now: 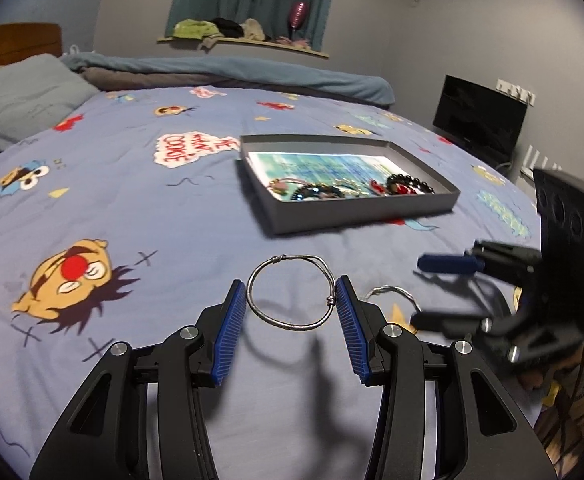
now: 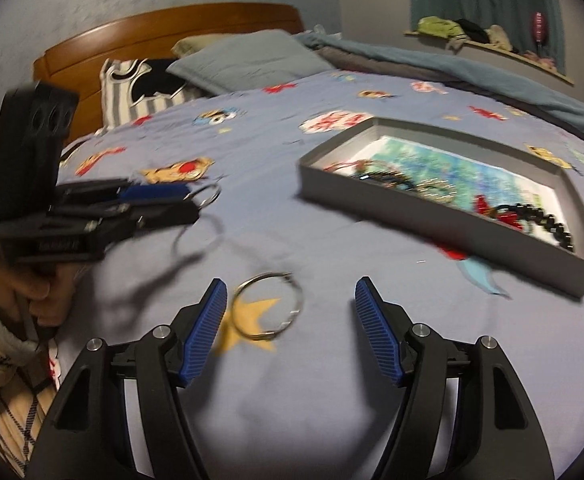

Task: Organize jewelry
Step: 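Close the right tool on the other silver hoop earring and lift it, then carry both hoop earrings into the gray box and open both tools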

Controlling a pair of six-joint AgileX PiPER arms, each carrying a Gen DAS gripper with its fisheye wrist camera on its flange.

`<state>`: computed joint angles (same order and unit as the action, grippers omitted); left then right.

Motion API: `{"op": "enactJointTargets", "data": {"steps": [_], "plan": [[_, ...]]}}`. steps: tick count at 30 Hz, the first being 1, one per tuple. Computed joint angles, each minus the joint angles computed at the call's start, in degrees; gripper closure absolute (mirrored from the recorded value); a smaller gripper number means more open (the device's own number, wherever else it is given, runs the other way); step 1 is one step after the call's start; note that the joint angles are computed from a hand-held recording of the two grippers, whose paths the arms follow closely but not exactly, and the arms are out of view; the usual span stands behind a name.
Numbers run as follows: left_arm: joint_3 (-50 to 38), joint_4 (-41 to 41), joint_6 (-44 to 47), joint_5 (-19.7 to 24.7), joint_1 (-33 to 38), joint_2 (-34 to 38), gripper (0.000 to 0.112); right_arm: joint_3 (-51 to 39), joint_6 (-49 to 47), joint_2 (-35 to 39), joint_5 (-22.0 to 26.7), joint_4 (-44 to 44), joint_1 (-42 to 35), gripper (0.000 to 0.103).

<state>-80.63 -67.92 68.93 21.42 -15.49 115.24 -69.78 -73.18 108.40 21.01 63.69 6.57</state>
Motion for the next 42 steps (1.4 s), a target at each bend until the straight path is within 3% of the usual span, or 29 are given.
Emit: {"op": "enactJointTargets", "data": {"steps": [4,9,13,15,29,34,42], "plan": [[0.0,-0.1,-0.4,-0.1,0.4,-0.1,0.064,-0.6,5.4,0.8,-2.4,-6.8,2.4,0.037],[-0.5,-0.3,-1.2,-0.3,0.7,0.0,0.064,-3.2,18.6,2.9,-3.3,-20.8,4.1,0.037],[-1.0,-0.7,-1.6,-0.4,0.8,0.2,0.064,-3.9,21.5,3.5,-3.6,-24.2,4.4,0.039],[-1.4,-0.8,-1.9,-0.3,0.7,0.3,0.064,-3.9,20.3,3.5,-3.7,-22.6,4.1,0.057],[-7.4,3.3,-7.9,0.3,-2.0,3.3,0.064,-2.5,6.7,0.1,-3.2,-6.1,-1.6,0.058],[-11.2,7.7,-12.7,-0.6,-4.0,5.2,0.064,-3.3,3.3,-1.1,-2.5,-0.7,-6.3,0.058],[-18.7,18.8,-23.9,-2.2,-7.6,9.3,0.064,-6.3,4.0,-1.3,-1.4,-0.1,-12.3,0.058]]}}
